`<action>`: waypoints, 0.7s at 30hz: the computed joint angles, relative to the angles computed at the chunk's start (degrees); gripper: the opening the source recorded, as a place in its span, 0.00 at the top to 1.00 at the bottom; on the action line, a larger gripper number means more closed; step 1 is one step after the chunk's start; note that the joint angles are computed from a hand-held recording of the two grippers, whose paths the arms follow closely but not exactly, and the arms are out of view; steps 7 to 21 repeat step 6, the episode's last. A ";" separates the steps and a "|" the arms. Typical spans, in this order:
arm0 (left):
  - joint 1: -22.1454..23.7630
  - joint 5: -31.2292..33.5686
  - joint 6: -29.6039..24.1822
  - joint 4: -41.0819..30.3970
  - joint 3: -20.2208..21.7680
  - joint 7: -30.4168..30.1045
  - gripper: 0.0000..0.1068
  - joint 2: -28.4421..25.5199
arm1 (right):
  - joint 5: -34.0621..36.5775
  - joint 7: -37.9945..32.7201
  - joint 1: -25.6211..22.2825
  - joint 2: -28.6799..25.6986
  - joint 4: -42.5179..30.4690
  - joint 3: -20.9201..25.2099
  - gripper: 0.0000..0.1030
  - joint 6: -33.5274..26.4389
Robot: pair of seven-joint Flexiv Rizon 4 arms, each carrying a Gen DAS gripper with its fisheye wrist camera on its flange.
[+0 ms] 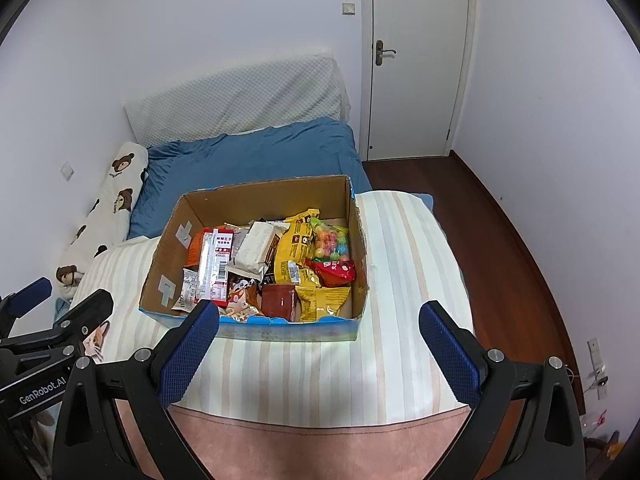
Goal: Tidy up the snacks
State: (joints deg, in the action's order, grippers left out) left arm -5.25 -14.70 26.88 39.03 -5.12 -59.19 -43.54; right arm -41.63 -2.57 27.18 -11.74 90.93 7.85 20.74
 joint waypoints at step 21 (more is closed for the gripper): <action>0.09 -0.14 0.59 0.90 -0.15 0.36 0.04 0.47 | -0.33 0.21 0.42 0.14 -0.51 0.14 0.01 -0.73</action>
